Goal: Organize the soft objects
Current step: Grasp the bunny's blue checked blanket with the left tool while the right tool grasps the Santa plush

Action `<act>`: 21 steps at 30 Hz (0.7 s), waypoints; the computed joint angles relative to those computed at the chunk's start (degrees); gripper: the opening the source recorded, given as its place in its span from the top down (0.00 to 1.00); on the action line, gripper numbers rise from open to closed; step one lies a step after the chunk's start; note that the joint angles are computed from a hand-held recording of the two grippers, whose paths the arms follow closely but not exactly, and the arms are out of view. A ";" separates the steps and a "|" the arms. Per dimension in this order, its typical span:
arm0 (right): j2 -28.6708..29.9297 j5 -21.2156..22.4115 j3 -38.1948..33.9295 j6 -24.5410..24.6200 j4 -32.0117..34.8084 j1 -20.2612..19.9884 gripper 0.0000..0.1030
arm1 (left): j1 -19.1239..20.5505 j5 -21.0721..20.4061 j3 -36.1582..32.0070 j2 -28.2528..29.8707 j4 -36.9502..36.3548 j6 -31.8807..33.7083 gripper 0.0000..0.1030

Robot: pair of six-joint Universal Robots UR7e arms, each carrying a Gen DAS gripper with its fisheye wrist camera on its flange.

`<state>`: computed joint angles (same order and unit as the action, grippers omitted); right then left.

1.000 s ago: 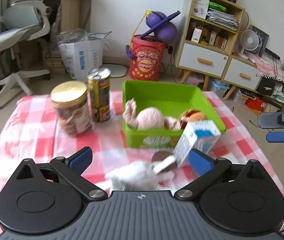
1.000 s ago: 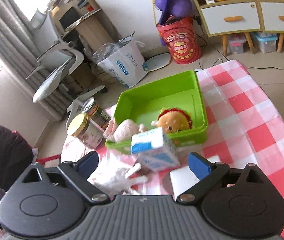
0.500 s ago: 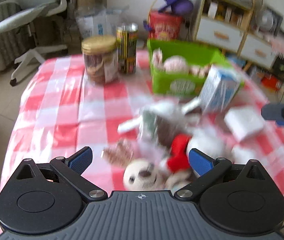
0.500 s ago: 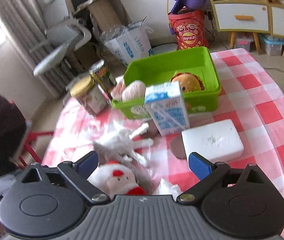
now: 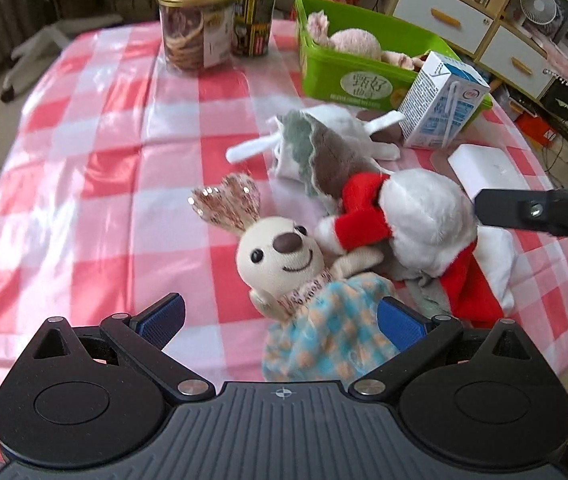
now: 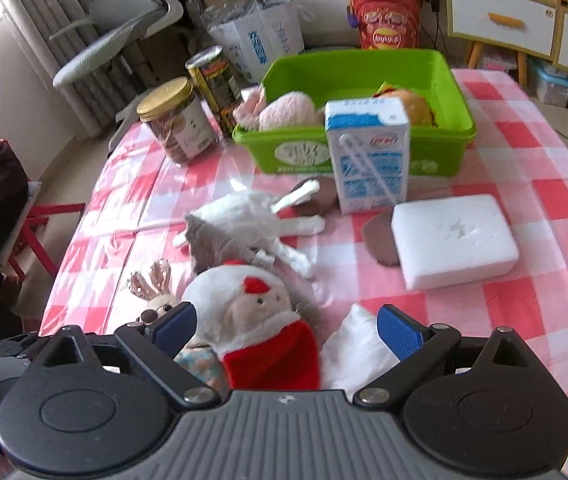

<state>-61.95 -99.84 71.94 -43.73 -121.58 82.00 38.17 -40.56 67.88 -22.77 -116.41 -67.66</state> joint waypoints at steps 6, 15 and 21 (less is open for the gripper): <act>0.63 -0.80 0.09 2.40 2.49 0.42 0.21 | 0.96 -3.81 0.30 0.25 -2.91 0.79 0.07; 1.37 -1.39 1.10 4.76 3.68 0.91 0.21 | 1.54 -6.00 2.03 -0.27 -7.44 1.61 0.23; 2.31 -0.70 0.39 6.91 4.45 0.61 0.34 | 1.66 -6.42 3.26 -0.58 -11.02 3.30 0.44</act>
<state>-59.64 -100.53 72.33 -36.82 -117.13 82.61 39.83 -46.98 71.14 -23.34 -127.44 -64.36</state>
